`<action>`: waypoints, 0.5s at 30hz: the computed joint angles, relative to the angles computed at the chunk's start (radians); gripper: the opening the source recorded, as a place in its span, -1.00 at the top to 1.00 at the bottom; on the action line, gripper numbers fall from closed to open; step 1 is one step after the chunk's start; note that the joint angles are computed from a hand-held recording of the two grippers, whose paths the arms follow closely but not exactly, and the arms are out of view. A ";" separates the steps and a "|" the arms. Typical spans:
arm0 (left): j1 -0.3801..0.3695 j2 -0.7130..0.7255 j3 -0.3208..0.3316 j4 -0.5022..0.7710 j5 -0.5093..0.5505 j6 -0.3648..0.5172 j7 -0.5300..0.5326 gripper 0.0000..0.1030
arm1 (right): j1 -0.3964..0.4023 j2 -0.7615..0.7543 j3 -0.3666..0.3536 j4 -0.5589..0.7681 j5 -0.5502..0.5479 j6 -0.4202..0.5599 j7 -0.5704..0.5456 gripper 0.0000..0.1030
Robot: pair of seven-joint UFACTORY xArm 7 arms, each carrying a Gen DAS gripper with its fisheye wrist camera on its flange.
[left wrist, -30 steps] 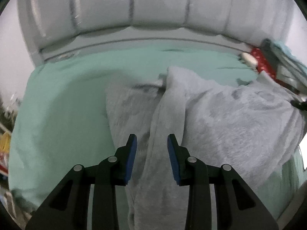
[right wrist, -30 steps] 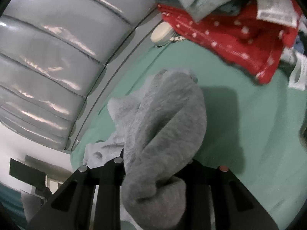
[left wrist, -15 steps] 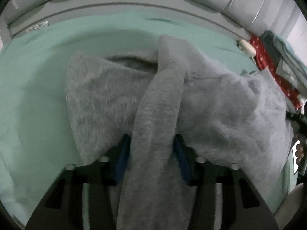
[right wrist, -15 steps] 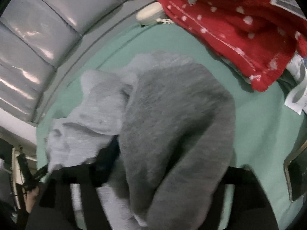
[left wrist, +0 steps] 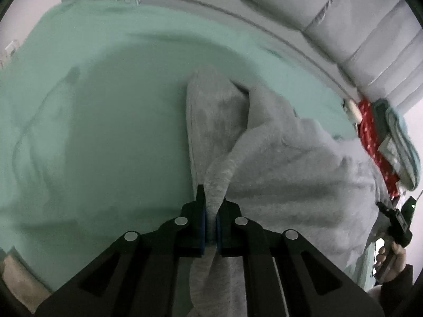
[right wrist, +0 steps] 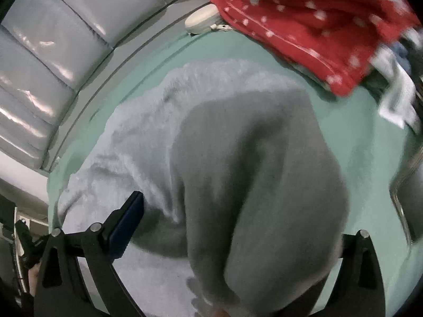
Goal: Fold large clothes
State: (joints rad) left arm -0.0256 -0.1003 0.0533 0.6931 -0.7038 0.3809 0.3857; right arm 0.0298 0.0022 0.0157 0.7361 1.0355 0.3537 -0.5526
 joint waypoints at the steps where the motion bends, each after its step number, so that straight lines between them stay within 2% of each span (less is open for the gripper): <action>1: 0.006 -0.017 -0.010 -0.008 0.054 -0.016 -0.031 0.83 | -0.004 -0.023 -0.004 -0.030 0.007 0.000 0.024 -0.89; 3: 0.001 -0.062 -0.012 -0.045 0.086 -0.074 -0.044 0.81 | -0.008 -0.059 -0.016 -0.081 0.003 -0.003 0.104 -0.89; 6: -0.011 -0.123 0.024 -0.081 0.090 -0.052 -0.051 0.81 | 0.020 -0.106 -0.064 -0.138 0.154 0.028 0.056 -0.89; 8: 0.028 -0.139 -0.001 -0.094 0.198 -0.046 -0.162 0.80 | 0.006 -0.096 -0.051 -0.125 0.155 0.047 0.042 -0.91; 10: 0.043 -0.175 0.004 -0.114 0.257 -0.046 -0.223 0.79 | 0.010 -0.061 -0.050 -0.093 0.221 0.044 -0.005 -0.96; 13: 0.011 -0.212 0.073 -0.121 0.224 -0.057 -0.193 0.77 | 0.011 -0.021 -0.032 -0.051 0.328 0.021 -0.066 -1.00; 15: -0.015 -0.200 0.097 -0.103 0.193 -0.062 -0.175 0.74 | 0.004 0.011 -0.022 -0.011 0.398 0.045 -0.126 -1.00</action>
State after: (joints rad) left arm -0.0405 -0.3005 0.1505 0.5906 -0.5111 0.3191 0.2111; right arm 0.0341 0.0129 -0.0066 0.7249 1.4335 0.3992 -0.6786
